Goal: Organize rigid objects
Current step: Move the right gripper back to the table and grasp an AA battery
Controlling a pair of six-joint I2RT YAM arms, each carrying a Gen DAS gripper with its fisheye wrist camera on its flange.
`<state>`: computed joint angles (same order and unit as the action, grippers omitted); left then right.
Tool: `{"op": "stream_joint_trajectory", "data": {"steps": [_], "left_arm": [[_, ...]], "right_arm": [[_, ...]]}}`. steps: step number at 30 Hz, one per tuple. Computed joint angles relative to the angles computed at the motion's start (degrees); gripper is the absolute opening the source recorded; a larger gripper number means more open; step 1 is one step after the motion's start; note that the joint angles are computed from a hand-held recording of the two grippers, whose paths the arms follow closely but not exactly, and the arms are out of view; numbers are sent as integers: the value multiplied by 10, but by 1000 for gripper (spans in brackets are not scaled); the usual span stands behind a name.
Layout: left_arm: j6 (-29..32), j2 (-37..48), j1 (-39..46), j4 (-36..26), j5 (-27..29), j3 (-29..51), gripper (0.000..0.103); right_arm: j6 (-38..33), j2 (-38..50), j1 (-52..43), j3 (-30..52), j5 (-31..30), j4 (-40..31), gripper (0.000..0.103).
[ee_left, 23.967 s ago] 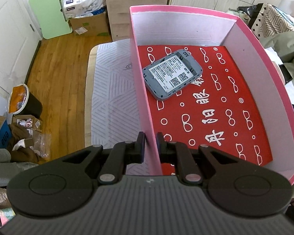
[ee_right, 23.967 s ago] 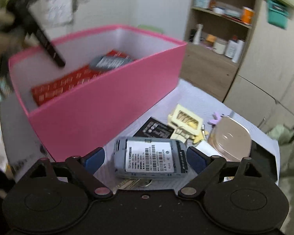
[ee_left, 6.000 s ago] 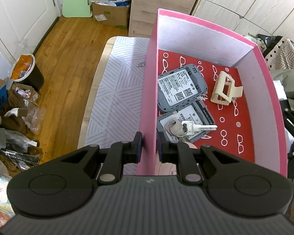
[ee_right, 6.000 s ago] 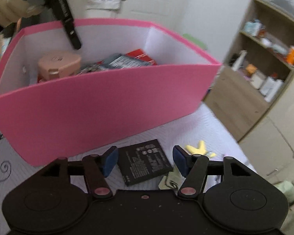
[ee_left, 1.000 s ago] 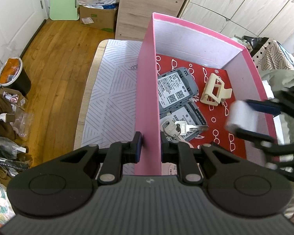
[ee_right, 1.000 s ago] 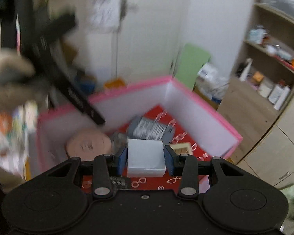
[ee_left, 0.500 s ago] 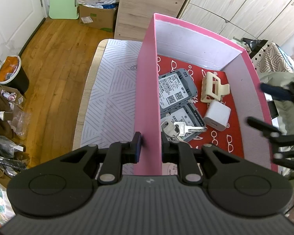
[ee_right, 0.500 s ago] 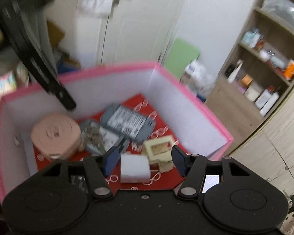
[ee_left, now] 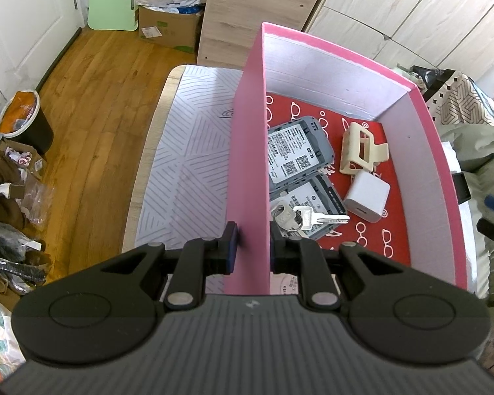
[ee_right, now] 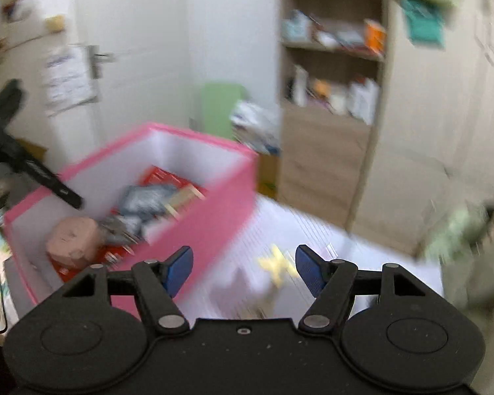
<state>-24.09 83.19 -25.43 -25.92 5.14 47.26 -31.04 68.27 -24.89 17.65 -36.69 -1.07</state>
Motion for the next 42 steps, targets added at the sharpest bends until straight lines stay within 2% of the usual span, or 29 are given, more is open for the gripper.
{"op": "stream_joint_trajectory", "data": {"steps": [3,8,10,14,20,27,29,30,35,39,42], "left_arm": [[-4,0,-1,0,-2,0,16],[-10,0,-2,-2,-4,0,16],[-11,1,-3,-3,-5,2,16],[-12,2,-5,-5,-7,4,16],[-13,3,-5,-6,-7,4,16],[-15,3,-6,-6,-8,4,16],[-16,3,-6,-5,-8,3,16],[-16,3,-6,-5,-9,3,16],[-17,3,-9,-5,-14,3,16],[-19,3,-11,-4,-16,2,16],[-17,2,-12,-3,-17,2,16]], "right_arm": [[15,69,-69,-3,-36,25,73],[33,145,-96,-55,-19,147,73],[30,175,-97,-70,-14,189,69],[15,244,-73,-107,15,318,63],[-52,336,-72,-121,46,454,62],[-126,362,-110,-76,-14,386,62],[-129,360,-114,-72,-22,368,58],[-130,353,-119,-64,-31,339,50],[-114,347,-106,-81,-17,366,48],[-84,301,-99,-87,-21,340,48],[-77,200,-94,-98,-53,275,48]]}}
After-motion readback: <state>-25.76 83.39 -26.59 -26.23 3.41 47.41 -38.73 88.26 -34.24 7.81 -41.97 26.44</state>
